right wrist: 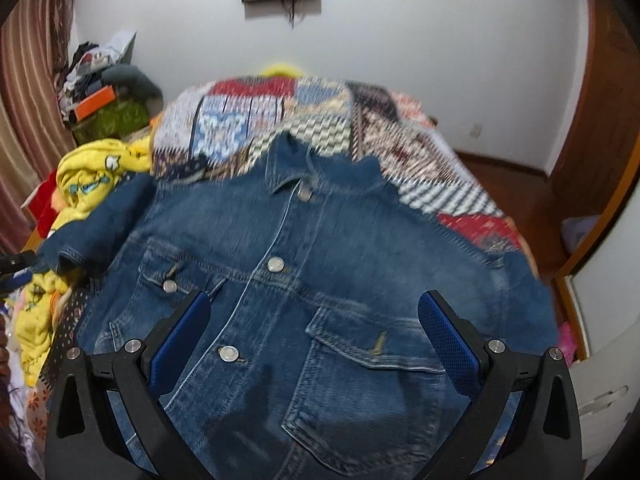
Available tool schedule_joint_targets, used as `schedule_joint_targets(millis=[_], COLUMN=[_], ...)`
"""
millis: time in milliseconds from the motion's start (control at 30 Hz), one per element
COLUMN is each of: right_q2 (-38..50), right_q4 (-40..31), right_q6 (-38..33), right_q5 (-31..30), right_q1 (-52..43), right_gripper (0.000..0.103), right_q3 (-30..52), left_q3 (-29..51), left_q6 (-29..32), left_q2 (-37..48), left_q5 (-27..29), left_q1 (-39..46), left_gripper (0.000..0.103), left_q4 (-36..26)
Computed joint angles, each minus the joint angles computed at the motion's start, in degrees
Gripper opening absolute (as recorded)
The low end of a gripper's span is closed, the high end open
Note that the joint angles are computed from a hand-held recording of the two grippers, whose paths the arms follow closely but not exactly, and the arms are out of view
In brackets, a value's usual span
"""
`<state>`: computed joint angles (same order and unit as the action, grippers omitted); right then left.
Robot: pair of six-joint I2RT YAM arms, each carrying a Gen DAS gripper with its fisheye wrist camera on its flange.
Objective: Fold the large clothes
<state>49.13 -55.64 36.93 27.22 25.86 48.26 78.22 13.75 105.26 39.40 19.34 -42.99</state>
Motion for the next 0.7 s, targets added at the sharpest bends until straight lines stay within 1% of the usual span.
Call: schedule_joint_targets(millis=[133,267,300,367,400,433,500,567,600,633,667,700], right_q2=[1.87,3.16,3.56,3.46,3.63,3.31,3.25,3.29,3.35,3.38,3.27,3.11], right_q4=[1.82,2.49,2.76,2.62,2.74,2.65,2.61,2.46,2.35,2.23,2.08,1.92], right_q6=[-1.53,-2.86,-3.45,-3.89,-4.17,-4.3,-4.39,-4.25,-4.21,-4.21,-4.19,-4.0], right_q5=[-2.79,-3.93,-4.26,-4.94,-5.21,-5.46,-5.48,-5.28,-5.28,-5.35,-5.39,-5.26], right_q1=[-1.82,-3.12,-3.82,-4.76,-5.21,-5.53,-5.78,-5.7,-5.71,-5.75,-5.75,-5.55], right_gripper=[0.103,0.103,0.103,0.103,0.103,0.103,0.103,0.103,0.103,0.103,0.103,0.103], right_q3=[-0.85,-0.94,-0.79,-0.67,-0.47,-0.42,-0.19,0.0,0.16,0.33,0.48,0.6], left_q3=[6.74,14.11,15.82,18.16,19.37,20.31,21.79,23.57,24.34,23.67,22.34,21.54], left_q6=[-4.15,-11.47,-13.41,-16.07,-17.62,-18.44,-20.84,-21.13,-20.88,-21.3,-21.85,-21.61], left_q2=[9.8,18.09,19.84,22.23,23.42,24.38,25.58,26.25,26.29,25.31,23.77,22.69], left_q5=[2.61,5.61,6.4,7.55,8.01,8.06,7.16,4.46,2.28,-0.27,-2.53,-3.54], left_q1=[1.15,1.71,1.81,1.83,1.75,1.7,1.1,0.37,-0.1,-0.54,-1.03,-1.28], left_gripper=[0.103,0.102,0.101,0.093,0.092,0.088,0.079,0.06,0.054,0.042,0.032,0.027], left_q4=[-2.25,-3.33,-3.21,-2.9,-2.37,-2.0,-0.61,-0.76,-0.63,0.69,2.2,3.07])
